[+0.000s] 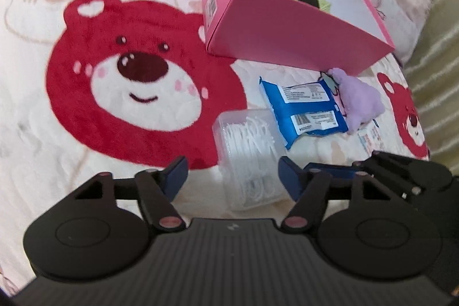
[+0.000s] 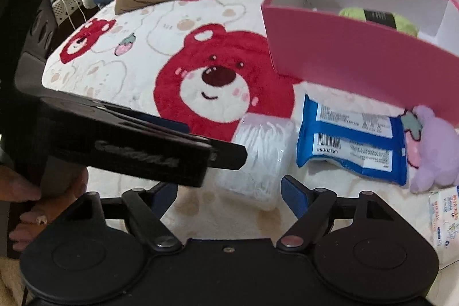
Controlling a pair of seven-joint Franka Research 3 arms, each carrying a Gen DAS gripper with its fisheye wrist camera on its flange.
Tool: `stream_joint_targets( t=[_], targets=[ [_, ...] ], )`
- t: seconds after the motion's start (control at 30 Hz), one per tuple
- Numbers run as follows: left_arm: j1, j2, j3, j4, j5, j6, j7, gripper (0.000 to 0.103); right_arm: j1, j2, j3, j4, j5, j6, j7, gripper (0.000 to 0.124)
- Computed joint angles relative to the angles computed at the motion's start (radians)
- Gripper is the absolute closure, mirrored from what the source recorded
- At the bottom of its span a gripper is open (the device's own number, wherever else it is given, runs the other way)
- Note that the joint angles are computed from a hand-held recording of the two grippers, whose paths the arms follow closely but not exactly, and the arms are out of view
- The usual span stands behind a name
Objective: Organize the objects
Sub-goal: 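Move the left gripper to the clear floss-pick box and close on it, then lift the floss-pick box with the left gripper and carry it into the pink box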
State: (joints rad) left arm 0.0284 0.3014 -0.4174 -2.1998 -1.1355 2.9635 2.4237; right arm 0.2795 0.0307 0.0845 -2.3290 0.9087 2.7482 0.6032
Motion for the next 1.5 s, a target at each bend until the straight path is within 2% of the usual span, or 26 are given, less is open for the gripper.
stream_joint_targets(
  t=[0.13,0.23,0.3,0.33,0.4,0.57,0.87,1.0,1.03,1.1,1.17,1.2,1.4,1.5],
  targets=[
    [0.008,0.034,-0.002,0.028,-0.025,-0.045,-0.015,0.048,0.001,0.036,0.003,0.018,-0.044,0.012,0.041,0.041],
    [0.001,0.044,0.003,0.033,-0.011,-0.048,-0.032,0.048,0.001,0.054,0.006,0.023,-0.095,0.024,0.094,0.043],
    [0.006,0.05,0.001,0.036,-0.017,-0.059,-0.048,0.048,0.009,0.072,-0.004,0.03,-0.218,0.023,0.201,0.053],
    [0.011,0.052,0.0,0.037,-0.013,-0.076,-0.042,0.049,0.011,0.082,-0.01,0.037,-0.284,0.012,0.256,0.062],
    [0.012,0.058,-0.003,0.04,-0.029,-0.069,-0.029,0.049,0.006,0.099,-0.007,0.051,-0.323,0.0,0.304,0.061],
    [0.022,0.062,0.005,0.053,-0.086,-0.112,-0.011,0.06,-0.007,0.113,0.011,0.061,-0.325,0.006,0.344,0.057],
    [0.0,0.066,0.046,0.065,-0.14,-0.159,0.016,0.061,-0.037,0.14,0.033,0.092,-0.197,-0.013,0.341,0.042],
    [-0.014,0.068,0.057,0.068,-0.127,-0.157,0.016,0.059,-0.053,0.145,0.029,0.11,-0.147,-0.049,0.338,0.047],
    [-0.014,0.07,0.056,0.069,-0.126,-0.16,0.016,0.058,-0.046,0.143,0.023,0.104,-0.168,-0.038,0.355,0.054],
    [-0.015,0.073,0.055,0.072,-0.126,-0.16,0.016,0.056,-0.042,0.142,0.021,0.1,-0.192,-0.029,0.355,0.054],
    [-0.017,0.077,0.052,0.072,-0.128,-0.15,0.03,0.046,-0.036,0.139,0.023,0.091,-0.208,-0.008,0.351,0.054],
    [-0.016,0.08,0.051,0.072,-0.13,-0.147,0.039,0.045,-0.033,0.137,0.024,0.087,-0.219,0.001,0.346,0.054],
    [-0.015,0.046,0.039,0.044,-0.204,-0.122,0.145,0.056,-0.038,0.126,0.025,0.081,-0.213,-0.006,0.344,0.055],
    [-0.038,0.032,0.061,0.035,-0.18,-0.144,0.127,0.058,-0.04,0.109,0.021,0.067,-0.209,-0.008,0.343,0.055]
  ],
)
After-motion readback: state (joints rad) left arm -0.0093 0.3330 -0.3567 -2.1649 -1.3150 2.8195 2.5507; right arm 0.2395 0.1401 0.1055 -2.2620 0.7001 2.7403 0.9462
